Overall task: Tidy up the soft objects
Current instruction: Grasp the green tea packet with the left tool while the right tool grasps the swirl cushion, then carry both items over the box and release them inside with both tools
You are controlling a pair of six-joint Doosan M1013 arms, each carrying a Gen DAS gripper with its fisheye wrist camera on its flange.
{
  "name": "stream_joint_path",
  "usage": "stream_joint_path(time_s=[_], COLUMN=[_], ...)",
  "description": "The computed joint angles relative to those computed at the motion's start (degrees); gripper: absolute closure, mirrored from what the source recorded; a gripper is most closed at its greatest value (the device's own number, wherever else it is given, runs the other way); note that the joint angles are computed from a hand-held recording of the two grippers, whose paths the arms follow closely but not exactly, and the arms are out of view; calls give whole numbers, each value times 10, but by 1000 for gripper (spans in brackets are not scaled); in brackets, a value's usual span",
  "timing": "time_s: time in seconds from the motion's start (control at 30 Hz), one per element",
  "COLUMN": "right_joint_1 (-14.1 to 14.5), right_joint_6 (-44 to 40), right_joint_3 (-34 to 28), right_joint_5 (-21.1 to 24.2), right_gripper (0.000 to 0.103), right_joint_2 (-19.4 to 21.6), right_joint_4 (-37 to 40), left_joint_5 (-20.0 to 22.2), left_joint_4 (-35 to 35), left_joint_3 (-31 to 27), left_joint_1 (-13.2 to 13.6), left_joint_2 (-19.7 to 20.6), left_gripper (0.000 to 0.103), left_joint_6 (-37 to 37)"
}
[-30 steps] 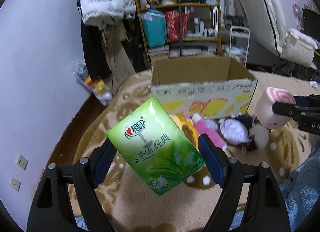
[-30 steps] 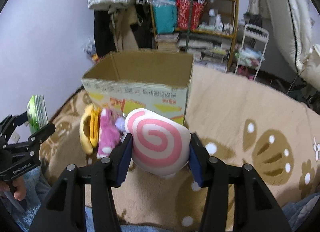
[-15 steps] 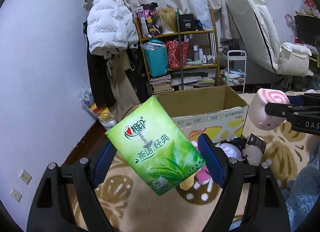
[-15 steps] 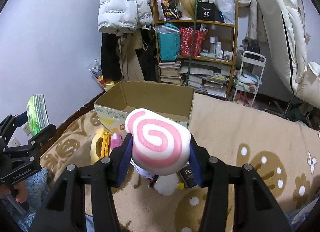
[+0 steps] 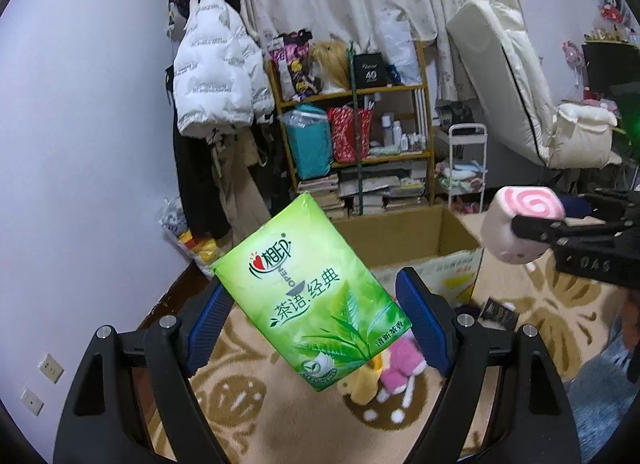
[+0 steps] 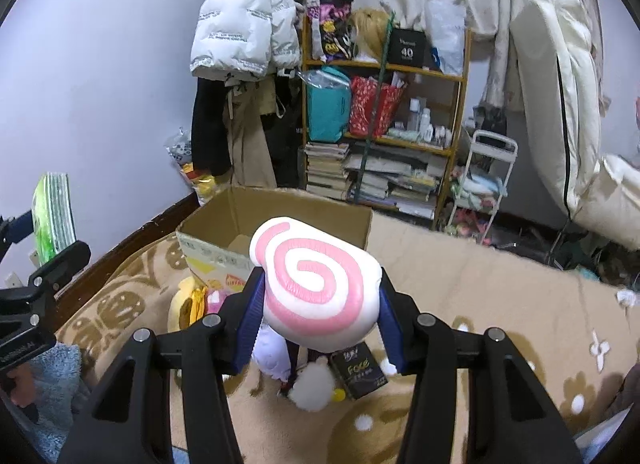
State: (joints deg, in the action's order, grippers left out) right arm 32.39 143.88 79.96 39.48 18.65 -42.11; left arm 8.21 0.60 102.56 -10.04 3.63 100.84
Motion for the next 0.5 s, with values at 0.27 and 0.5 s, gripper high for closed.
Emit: stream_joint_path(time_s=[0.27,0.5], right_joint_1=[-4,-13], right_joint_6=[0,29], right_joint_3=[-32,-61], right_joint_5=[-10,-23], right_gripper=[48,48], right_joint_2=[7,22], right_joint_4=[-10,-40], left_joint_5=[-14,-23], left_joint_4=[-141,-299], left_joint_3=[-34,-68], left_joint_1=[-1,4], left_joint_2=[5,25], left_gripper=[22,22], left_joint_6=[141,284])
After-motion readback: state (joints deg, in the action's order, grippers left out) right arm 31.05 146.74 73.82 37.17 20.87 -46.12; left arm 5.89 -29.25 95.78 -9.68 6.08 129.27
